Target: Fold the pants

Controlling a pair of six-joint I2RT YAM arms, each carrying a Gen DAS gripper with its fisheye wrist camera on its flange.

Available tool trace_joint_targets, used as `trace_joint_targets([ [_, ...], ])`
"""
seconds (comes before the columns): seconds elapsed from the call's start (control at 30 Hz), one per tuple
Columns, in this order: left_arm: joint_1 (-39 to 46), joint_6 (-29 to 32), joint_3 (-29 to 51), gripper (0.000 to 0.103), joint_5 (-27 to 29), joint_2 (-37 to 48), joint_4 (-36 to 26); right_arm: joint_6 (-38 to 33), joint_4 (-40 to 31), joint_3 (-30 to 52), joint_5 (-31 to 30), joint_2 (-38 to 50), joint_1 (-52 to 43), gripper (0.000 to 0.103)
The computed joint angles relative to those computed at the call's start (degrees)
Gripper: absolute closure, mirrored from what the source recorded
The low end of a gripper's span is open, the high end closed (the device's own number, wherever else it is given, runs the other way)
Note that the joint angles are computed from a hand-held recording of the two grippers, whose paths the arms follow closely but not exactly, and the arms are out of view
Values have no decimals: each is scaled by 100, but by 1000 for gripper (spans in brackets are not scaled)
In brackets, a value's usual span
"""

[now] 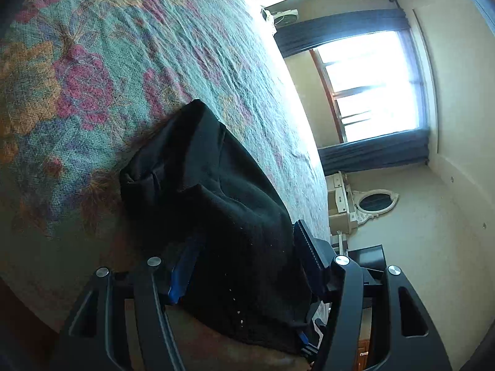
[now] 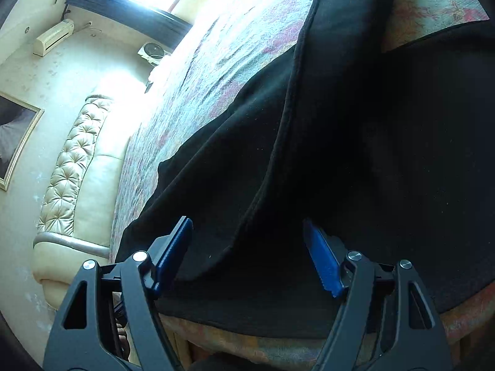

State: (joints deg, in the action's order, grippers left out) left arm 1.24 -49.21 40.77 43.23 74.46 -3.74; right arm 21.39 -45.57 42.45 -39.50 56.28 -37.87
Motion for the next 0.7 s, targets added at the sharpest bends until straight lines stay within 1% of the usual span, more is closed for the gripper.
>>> trace_joint_targets([
  [0.03, -13, 15, -90, 52, -123, 102, 100, -56, -51, 35, 9, 55, -67, 42],
  [0.07, -71, 59, -55, 72, -238, 214, 76, -66, -42, 34, -27, 102, -119, 43],
  [0.1, -113, 115, -6, 83, -296, 321, 14, -97, -71, 42, -53, 125, -185, 47],
  [0.13, -155, 102, 22, 85, -364, 377, -2, -161, -119, 46, -53, 138, -264, 54],
  [0.17, -180, 76, 34, 88, -401, 419, 13, -243, -144, 20, -114, 169, -371, 57],
  [0.23, -157, 83, 49, 90, -372, 464, 11, -318, -178, -23, -250, 217, -563, 64],
  [0.27, -152, 90, 58, 90, -364, 496, 29, -327, -168, -47, -285, 242, -613, 66],
  [0.3, -97, 184, 69, 90, -353, 459, -77, -332, -136, -80, -292, 243, -646, 72],
  [0.33, -101, 227, 82, 90, -370, 485, -94, -412, -151, -101, -330, 239, -742, 80],
  [0.37, -2, 299, 86, 90, -276, 374, -263, -449, -222, -87, -380, 191, -789, 83],
  [0.4, 26, 249, 72, 90, -235, 380, -247, -407, -221, -102, -461, 113, -821, 85],
  [0.47, 127, 242, 40, 90, -122, 270, -285, -309, -186, -95, -652, -114, -903, 87],
  [0.5, 180, 365, 77, 90, -112, 180, -369, -524, -403, -20, -872, -222, -1155, 87],
  [0.53, 242, 396, 41, 90, -94, -3, -296, -572, -517, 24, -1067, -387, -1302, 87],
  [0.57, 329, 301, -94, 90, 25, -254, -37, -657, -679, 105, -1226, -505, -1438, 87],
  [0.6, 425, 155, -225, 90, 163, -482, 269, -868, -929, 129, -1391, -607, -1629, 87],
  [0.63, 485, 127, -278, 90, 225, -610, 449, -1157, -1224, 114, -1473, -634, -1783, 87],
  [0.7, 581, 603, -172, 90, 202, -710, 120, -1710, -1615, -94, -1352, -570, -1889, 87],
])
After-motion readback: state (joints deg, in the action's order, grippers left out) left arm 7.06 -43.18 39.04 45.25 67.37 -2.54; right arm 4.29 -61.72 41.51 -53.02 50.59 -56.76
